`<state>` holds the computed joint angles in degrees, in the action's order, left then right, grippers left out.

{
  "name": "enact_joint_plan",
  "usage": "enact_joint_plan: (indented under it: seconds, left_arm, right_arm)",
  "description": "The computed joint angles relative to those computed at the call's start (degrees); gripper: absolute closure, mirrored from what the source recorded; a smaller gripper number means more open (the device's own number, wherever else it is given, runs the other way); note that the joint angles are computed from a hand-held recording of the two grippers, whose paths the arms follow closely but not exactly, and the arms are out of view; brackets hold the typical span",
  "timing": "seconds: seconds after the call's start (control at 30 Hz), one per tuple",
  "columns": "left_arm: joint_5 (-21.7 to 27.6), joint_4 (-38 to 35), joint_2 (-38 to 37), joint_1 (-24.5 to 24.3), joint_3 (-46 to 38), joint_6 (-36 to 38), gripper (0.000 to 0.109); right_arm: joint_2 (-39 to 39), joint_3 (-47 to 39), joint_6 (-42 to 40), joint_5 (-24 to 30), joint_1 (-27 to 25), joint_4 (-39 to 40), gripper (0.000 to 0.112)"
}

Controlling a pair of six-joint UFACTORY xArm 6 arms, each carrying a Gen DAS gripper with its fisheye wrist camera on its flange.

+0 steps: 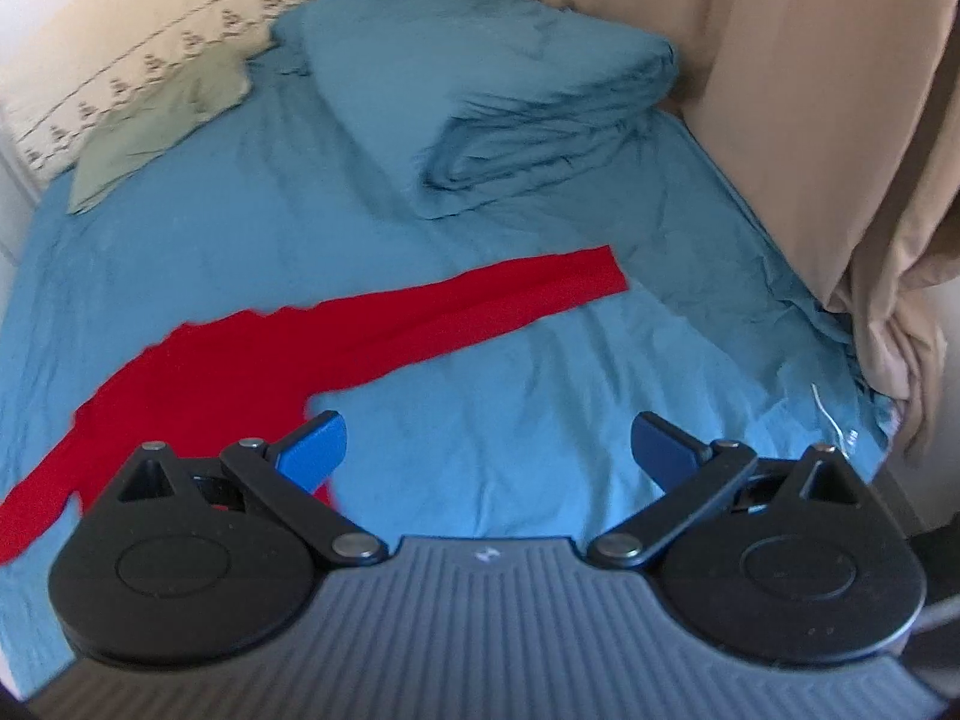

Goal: Fold small clothes
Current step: 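Reach the right tool to a sweater sleeve cuff and grasp it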

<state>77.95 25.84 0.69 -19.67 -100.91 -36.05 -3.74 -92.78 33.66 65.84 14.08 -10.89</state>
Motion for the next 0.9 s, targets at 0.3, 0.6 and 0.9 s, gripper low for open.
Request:
enact_joint_plan:
  seconds: [0.3,0.6,0.9]
  left_arm:
    - [-7.0,-0.9,25.1,2.0,-16.3,-3.5,0.006]
    - [-12.8,-2.9,47.1,3.9,-34.1,-0.4,0.006]
    - [-14.4,-2.3,55.9,4.6,-42.0,0.3,0.006]
  right_arm:
    - [20.1,-4.3,-5.9,-17.1,-11.1,10.1,0.009]
    - [36.2,-7.7,-4.6,-31.1,-14.9,16.8,0.012]
    - [41.7,-5.5,2.3,-38.7,-16.3,16.0,0.027]
